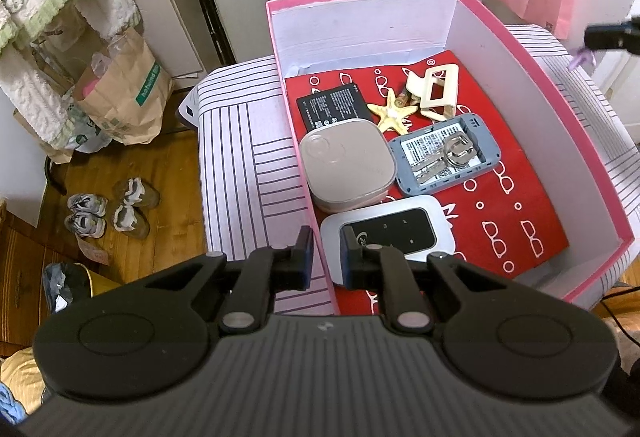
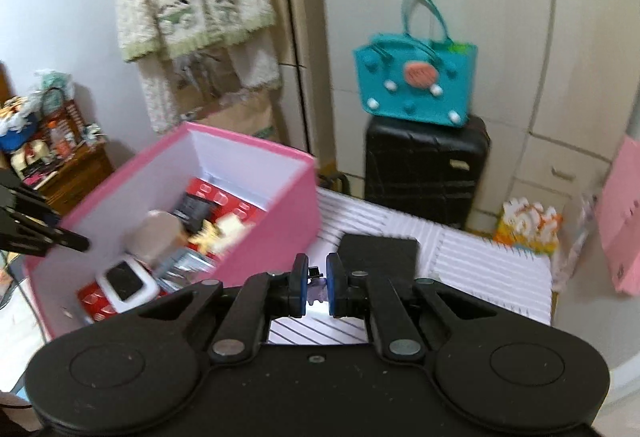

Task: Organize rigid objects
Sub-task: 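Carry the lilac starfish clip into the pink box and release it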

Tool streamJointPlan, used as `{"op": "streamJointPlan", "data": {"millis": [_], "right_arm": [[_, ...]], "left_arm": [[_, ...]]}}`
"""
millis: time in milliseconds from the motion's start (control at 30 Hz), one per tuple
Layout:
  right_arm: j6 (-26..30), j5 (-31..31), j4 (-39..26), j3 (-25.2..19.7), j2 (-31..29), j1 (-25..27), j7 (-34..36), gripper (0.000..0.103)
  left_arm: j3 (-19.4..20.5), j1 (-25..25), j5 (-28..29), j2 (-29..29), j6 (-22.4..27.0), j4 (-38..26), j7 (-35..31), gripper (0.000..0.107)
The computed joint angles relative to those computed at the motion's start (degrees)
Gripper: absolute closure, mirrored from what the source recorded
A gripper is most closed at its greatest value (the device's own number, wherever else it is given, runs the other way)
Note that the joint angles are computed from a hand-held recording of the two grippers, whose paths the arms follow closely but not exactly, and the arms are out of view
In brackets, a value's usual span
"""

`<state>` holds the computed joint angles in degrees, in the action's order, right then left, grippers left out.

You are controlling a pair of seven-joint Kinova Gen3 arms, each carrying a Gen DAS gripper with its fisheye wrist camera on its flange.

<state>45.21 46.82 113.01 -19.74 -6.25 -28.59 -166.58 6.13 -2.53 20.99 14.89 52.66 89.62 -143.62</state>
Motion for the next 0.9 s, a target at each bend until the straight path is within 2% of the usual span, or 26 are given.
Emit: {"op": "streamJointPlan", "data": {"millis": [100,200,467,600,900], "right_arm": [[1.32,0.09,-3.21,-0.11,1.79,-1.01,2.95,0.092],[0.31,-0.4,-5.42,0.91,3.34,-2.01,5.76,0.092],[-7.35,-4.56,-9.53,4.83,8.0,-3.3,13.67,0.092],[-10.75,-9.31,-11.6,6.94,10.86,-3.53,19.21,0.092],[-14.1,-23.0,-18.87,10.52,18.86,-3.0,33.93,0.092]], "left_arm": [[0.01,0.01,-0.2,-0.28,-0.12,0.25,-0.49,0.095],[-0.1,0.05,-0.49,-0.15,0.48,-0.16,-0.45,0.097],[0.02,-0.41,0.25,0.62,1.41,-1.11,-1.12,0.099],[-0.03,-0.61,0.38,1.05,2.46,-1.88,-0.77,0.099],[-0.02,0.09,-1.27,2.13,4.95,-4.81,0.99,0.099]]}}
